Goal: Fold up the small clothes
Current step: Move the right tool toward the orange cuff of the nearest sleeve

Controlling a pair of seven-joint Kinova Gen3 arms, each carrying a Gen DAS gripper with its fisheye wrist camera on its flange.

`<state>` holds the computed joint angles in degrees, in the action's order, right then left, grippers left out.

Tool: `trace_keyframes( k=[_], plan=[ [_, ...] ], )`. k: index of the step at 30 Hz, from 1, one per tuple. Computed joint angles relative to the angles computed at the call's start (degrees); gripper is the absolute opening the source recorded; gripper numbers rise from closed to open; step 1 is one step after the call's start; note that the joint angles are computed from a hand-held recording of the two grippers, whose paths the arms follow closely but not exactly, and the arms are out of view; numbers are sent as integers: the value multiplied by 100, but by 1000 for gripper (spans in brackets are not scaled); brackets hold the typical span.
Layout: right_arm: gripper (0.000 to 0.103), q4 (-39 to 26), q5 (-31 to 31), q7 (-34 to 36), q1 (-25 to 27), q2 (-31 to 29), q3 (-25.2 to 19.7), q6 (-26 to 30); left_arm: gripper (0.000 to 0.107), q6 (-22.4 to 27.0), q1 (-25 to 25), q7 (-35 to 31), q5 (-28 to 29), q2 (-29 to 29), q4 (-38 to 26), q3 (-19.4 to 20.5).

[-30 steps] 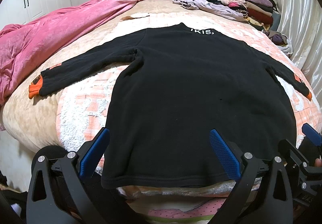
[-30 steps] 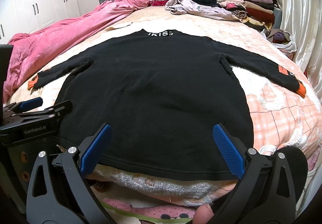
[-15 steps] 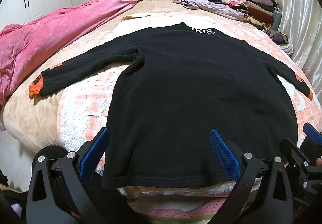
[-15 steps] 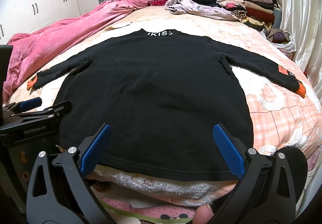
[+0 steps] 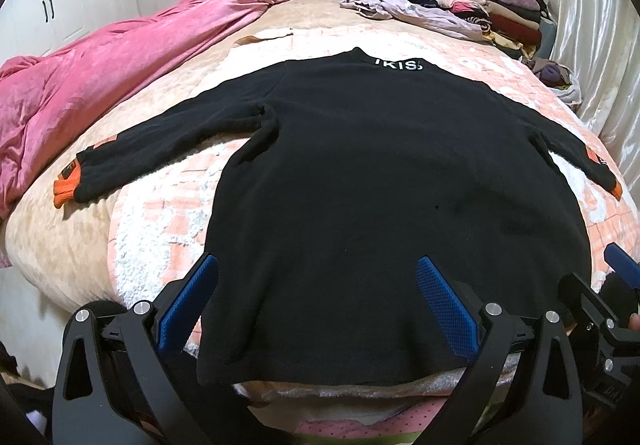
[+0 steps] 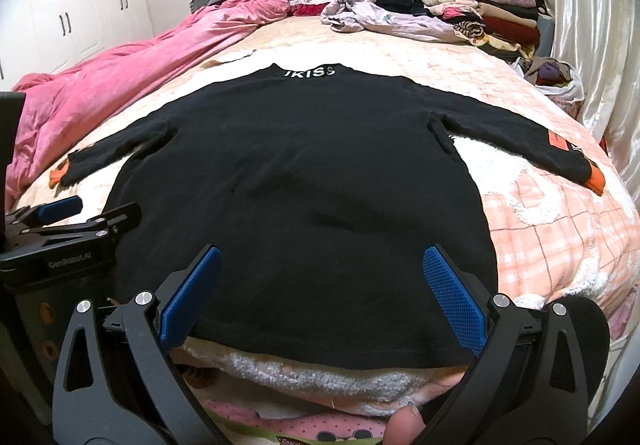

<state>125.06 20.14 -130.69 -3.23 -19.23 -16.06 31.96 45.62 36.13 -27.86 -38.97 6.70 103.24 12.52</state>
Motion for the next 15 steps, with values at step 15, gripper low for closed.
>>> trace_keyframes(
  k=[15],
  plan=[
    [95,-315,196,91,338,368,460,-227,99,-51,59,-617,389,552,-763,-273]
  ],
)
